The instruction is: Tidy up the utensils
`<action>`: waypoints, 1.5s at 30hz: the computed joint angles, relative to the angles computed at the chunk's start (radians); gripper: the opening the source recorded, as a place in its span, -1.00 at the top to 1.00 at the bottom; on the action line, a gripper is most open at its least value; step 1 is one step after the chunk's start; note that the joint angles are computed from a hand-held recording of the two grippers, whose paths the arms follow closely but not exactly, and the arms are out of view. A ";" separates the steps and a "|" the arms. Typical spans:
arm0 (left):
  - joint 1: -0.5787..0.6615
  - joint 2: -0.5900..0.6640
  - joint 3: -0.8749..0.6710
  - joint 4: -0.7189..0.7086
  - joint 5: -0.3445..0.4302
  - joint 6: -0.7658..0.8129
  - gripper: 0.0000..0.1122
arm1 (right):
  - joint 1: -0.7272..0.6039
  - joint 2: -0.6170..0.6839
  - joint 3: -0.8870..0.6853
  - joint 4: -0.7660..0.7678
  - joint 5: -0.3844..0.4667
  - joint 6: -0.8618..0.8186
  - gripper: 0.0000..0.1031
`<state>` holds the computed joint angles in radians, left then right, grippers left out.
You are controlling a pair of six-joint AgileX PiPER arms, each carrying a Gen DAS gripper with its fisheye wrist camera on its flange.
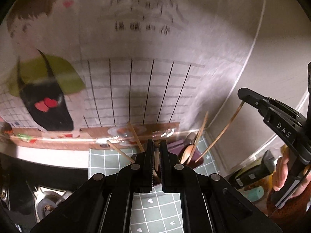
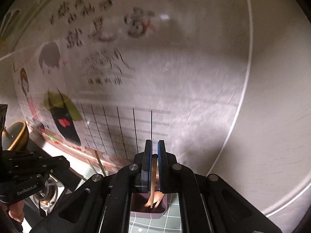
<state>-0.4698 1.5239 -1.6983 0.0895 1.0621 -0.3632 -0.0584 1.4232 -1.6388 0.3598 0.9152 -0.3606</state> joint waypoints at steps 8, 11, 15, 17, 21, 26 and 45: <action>0.048 0.099 0.051 -0.074 -0.071 0.047 0.90 | 0.014 0.121 0.057 0.022 -0.038 -0.022 0.90; 0.072 0.119 0.087 -0.122 -0.108 0.069 0.90 | 0.022 0.154 0.081 0.016 -0.052 -0.020 0.90; 0.096 0.138 0.116 -0.187 -0.136 0.089 0.87 | 0.033 0.185 0.110 -0.003 -0.069 -0.009 0.90; 0.114 0.135 0.144 -0.246 -0.165 0.118 0.86 | 0.037 0.193 0.124 -0.015 -0.080 0.001 0.90; 0.122 0.132 0.160 -0.282 -0.193 0.119 0.82 | 0.046 0.204 0.118 -0.043 -0.074 0.017 0.88; 0.111 0.093 0.175 -0.253 -0.222 0.076 0.77 | 0.022 0.158 0.150 -0.003 -0.084 -0.018 0.81; -0.742 -0.464 0.732 0.803 0.147 -1.107 0.56 | -0.300 -0.525 0.668 0.346 0.023 -0.360 0.08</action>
<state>-1.2115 1.0599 -0.9661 0.8922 1.2092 -1.4703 -0.3587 0.8980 -0.9709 0.7054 0.9383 -0.7202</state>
